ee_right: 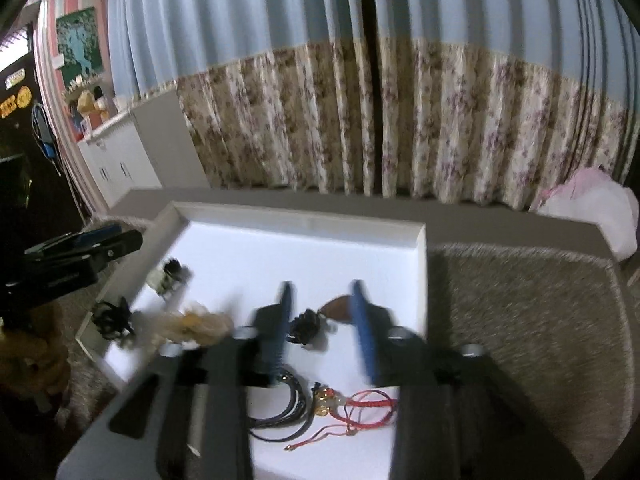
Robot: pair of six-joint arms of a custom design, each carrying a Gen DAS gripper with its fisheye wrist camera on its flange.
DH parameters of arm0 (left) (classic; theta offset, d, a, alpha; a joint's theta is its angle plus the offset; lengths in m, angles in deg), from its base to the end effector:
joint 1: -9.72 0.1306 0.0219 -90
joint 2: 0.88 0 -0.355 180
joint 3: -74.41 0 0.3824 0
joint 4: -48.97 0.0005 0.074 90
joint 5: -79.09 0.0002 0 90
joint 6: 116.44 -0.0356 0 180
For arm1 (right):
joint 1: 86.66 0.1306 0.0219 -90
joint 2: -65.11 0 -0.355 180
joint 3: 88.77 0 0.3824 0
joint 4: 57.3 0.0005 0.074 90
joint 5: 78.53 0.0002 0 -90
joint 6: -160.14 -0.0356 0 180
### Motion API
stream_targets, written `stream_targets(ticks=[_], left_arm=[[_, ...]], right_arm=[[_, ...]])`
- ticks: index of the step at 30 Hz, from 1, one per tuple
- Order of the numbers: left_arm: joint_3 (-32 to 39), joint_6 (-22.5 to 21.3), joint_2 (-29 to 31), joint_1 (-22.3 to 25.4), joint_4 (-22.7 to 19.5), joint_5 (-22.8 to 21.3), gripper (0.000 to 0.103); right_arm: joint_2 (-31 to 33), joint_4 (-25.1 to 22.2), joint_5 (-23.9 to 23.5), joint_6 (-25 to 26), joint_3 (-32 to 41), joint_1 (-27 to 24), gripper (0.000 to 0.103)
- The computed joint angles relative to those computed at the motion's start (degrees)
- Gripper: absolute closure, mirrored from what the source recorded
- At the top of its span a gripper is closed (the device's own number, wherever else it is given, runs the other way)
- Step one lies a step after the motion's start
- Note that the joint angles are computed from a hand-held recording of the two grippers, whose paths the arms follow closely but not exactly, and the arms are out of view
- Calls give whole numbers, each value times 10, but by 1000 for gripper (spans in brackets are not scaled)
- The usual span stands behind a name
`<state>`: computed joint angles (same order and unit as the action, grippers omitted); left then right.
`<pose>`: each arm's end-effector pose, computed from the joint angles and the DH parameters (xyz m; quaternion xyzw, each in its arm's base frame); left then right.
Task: Organize jewelry
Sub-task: 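Grasp the red knot charm with the left gripper while the right grasps the black beaded bracelet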
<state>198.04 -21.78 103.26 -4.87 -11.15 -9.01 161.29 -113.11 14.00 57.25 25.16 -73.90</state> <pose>0.5339 -0.1407 0.5309 0.0855 0.9045 -0.0847 0.4092 0.4983 0.1107 0.5324 0.0107 0.8988 0.0778 0.4313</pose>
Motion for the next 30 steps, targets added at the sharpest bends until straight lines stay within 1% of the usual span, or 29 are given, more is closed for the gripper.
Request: stream_targets(ticks=[3,4,5,6,8,9,11,14,15,19,21,23,25,28,30], left_arm=[[2,-15,-22,3,-15,-10,39],[-5,-23,-32,5,-14,-14,35],[-16,-33,-45,7,-9,-18,29],[-32,-46,-63,11,-3,-26,27],[-60,-59,-95,26,3,-33,27],[-77,-63,-115,38,7,-32,27],[-113,-67,-151,62,14,-28,27],[-162,-67,-193,97,26,-9,25],[-189,-70,-215,110,32,-4,25],[-258,-84,-263,135,27,1,24],[-287,-75,-280,137,27,7,24],[-305,-69,-287,127,27,17,24],[-326,-65,-298,107,33,17,24],[-343,-44,-304,79,37,34,24],[-353,-42,-306,53,43,25,24]], right_arm=[[-24,-14,17,7,-3,1,61],[-36,-18,27,9,-10,0,60],[-54,-19,43,9,-26,0,55],[-70,-17,45,12,-42,-6,52],[-114,-11,55,6,-88,-15,50],[-128,-11,52,5,-102,-21,49],[-179,-5,54,-7,-159,-36,47],[-242,-5,52,-24,-231,-61,47],[-260,-5,51,-30,-252,-68,47],[-309,-17,46,-45,-316,-77,47],[-322,-21,46,-51,-338,-70,47],[-326,-20,42,-58,-351,-60,47],[-329,-17,37,-68,-359,-50,47],[-319,-9,34,-75,-359,-30,47],[-317,-3,37,-76,-358,-16,47]])
